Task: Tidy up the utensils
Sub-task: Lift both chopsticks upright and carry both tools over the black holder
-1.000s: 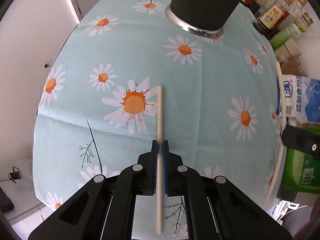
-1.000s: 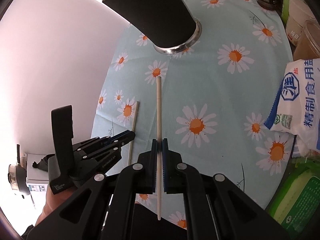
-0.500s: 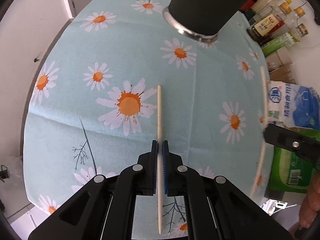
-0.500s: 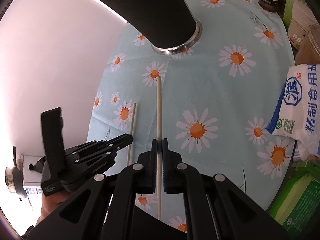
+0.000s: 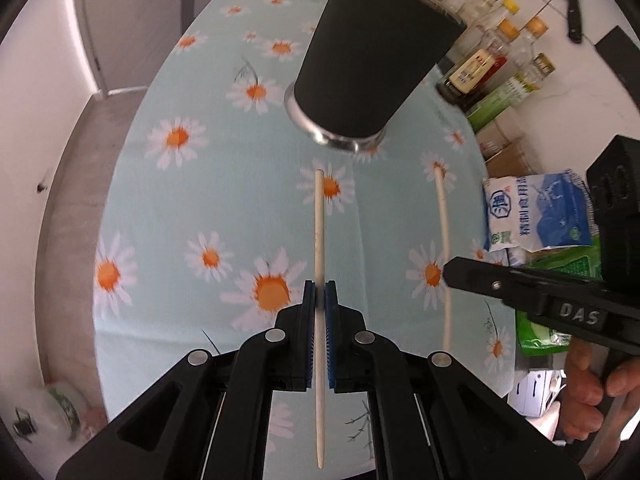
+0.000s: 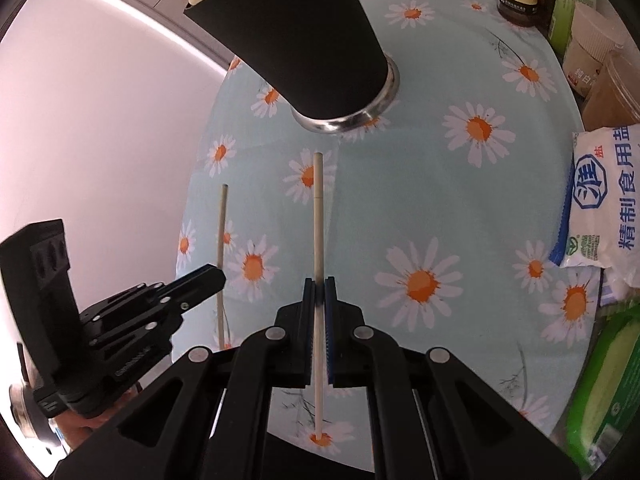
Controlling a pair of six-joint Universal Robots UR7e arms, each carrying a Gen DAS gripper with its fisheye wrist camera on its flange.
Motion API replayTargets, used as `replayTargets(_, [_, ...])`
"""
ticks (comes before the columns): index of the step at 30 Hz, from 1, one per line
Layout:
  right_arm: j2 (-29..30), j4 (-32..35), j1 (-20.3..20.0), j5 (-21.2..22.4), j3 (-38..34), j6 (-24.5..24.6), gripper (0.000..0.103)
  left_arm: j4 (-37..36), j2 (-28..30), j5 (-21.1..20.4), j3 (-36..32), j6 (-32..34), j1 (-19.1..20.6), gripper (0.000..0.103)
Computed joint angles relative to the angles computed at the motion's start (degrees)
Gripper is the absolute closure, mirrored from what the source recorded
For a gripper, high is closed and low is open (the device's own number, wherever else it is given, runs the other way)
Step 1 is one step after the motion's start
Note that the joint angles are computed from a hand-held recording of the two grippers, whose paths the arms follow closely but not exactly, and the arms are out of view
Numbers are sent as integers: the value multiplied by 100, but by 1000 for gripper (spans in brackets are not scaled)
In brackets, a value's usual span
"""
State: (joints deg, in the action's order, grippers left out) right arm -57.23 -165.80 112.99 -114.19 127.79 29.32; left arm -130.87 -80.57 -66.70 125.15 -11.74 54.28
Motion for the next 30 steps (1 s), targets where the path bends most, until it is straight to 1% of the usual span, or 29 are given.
replayTargets(3, [196, 18, 157, -246, -155, 202, 98, -22, 43, -118, -156, 324, 127, 99])
replayTargets(8, [436, -27, 363, -475, -371, 488, 98, -38, 58, -403, -387, 865, 293, 99])
replayTargets(14, [598, -109, 664, -840, -629, 654, 98, -41, 75, -711, -652, 1411, 318, 99])
replayTargets(18, [652, -324, 804, -1024, -750, 551, 98, -112, 102, -817, -805, 1617, 261, 99])
replayTargets(20, [685, -387, 912, -1233, -835, 410, 98, -161, 95, -850, -853, 1671, 222, 99])
replayTargets(21, [656, -381, 947, -1269, -847, 352, 98, -187, 95, -894, -884, 1707, 203, 99])
replayTargets(30, [585, -1042, 1051, -1394, -1003, -302, 98, -566, 158, -1074, -1077, 2011, 14, 99])
